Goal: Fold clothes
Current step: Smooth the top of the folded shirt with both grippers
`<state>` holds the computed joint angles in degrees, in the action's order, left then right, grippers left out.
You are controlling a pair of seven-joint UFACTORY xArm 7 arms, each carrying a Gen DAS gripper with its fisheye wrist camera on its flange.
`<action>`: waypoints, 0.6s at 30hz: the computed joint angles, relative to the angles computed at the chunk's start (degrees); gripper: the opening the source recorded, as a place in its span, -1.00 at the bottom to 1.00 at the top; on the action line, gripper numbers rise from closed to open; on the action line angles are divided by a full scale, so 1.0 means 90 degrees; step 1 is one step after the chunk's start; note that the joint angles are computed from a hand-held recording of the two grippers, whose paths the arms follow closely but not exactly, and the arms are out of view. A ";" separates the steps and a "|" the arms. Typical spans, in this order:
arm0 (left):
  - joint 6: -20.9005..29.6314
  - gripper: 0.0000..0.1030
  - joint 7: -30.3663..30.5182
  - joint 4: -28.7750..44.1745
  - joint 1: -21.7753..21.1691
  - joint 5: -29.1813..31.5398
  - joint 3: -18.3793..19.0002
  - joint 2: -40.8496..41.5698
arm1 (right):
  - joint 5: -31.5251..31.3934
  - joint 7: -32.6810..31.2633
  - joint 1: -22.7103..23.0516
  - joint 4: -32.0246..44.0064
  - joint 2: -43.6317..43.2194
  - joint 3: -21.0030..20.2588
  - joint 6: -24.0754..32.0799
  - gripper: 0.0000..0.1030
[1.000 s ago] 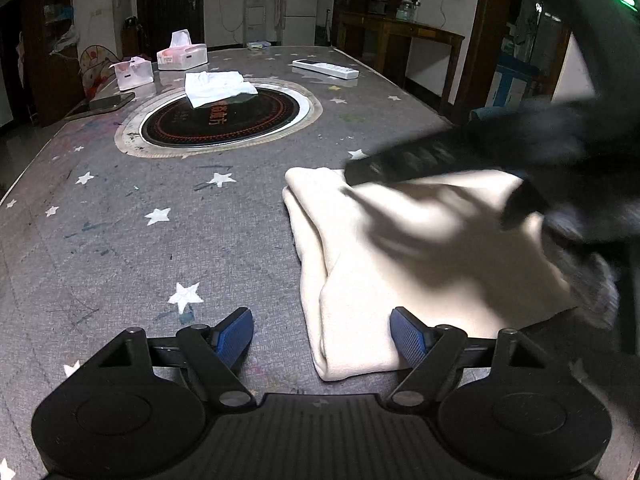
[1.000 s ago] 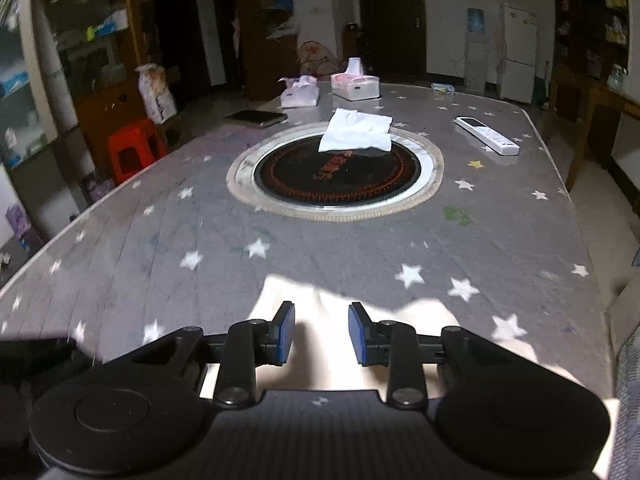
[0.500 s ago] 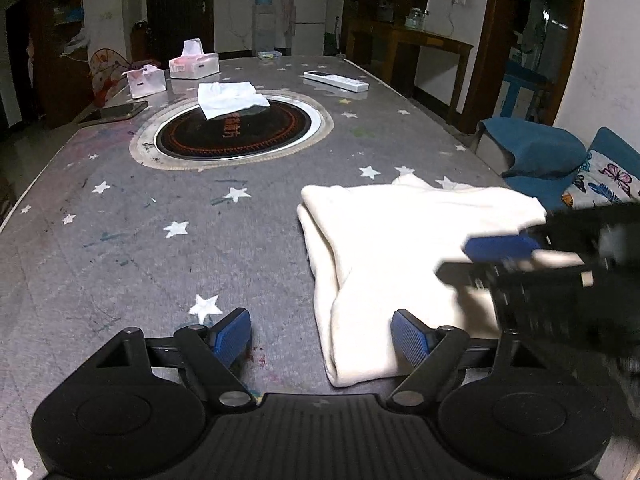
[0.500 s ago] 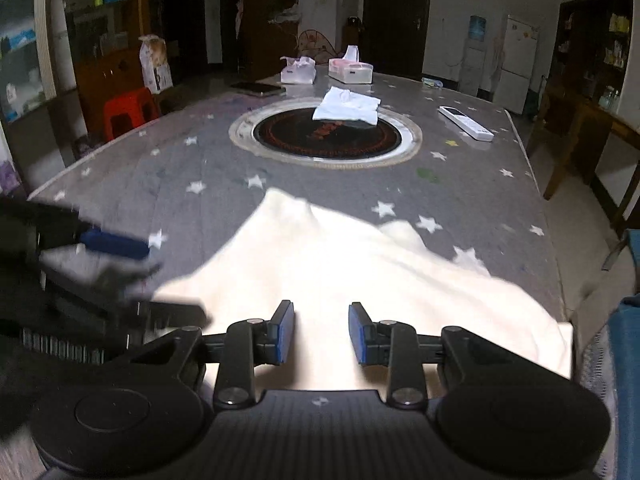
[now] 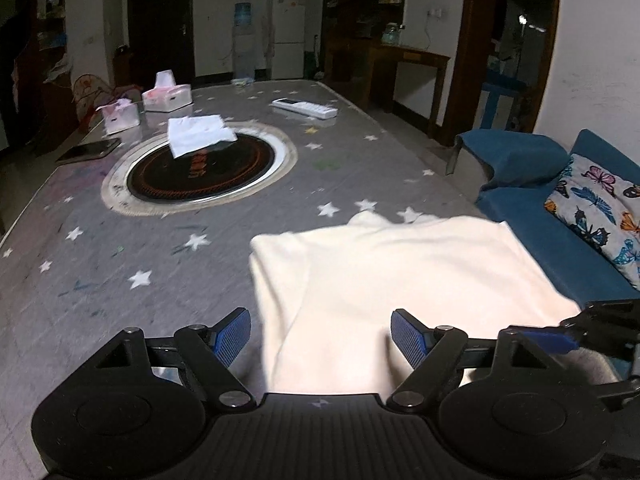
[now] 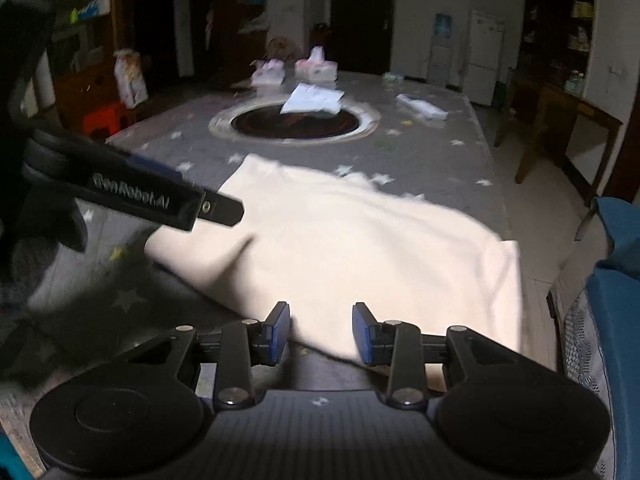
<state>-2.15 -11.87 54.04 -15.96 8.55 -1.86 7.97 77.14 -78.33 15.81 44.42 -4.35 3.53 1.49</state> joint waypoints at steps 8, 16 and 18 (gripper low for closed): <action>-0.0040 0.39 0.0595 0.0287 0.0504 -0.0638 -0.0722 0.0315 | -0.0821 0.1188 -0.0372 -0.0075 0.0062 -0.0169 -0.0024 -0.30; 0.0020 0.27 0.1014 0.0487 0.0520 -0.0948 -0.0828 0.0535 | -0.0174 0.0605 -0.0642 0.0730 0.0404 -0.0306 0.0550 -0.30; 0.0059 0.26 0.0943 0.0532 0.0349 -0.0906 -0.0641 0.0582 | -0.0199 0.0716 -0.0832 0.1059 0.0680 -0.0245 0.0774 -0.30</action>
<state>-1.62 -3.39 58.82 -12.82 0.40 -7.63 13.21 75.35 -71.89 8.32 53.96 1.77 1.33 8.46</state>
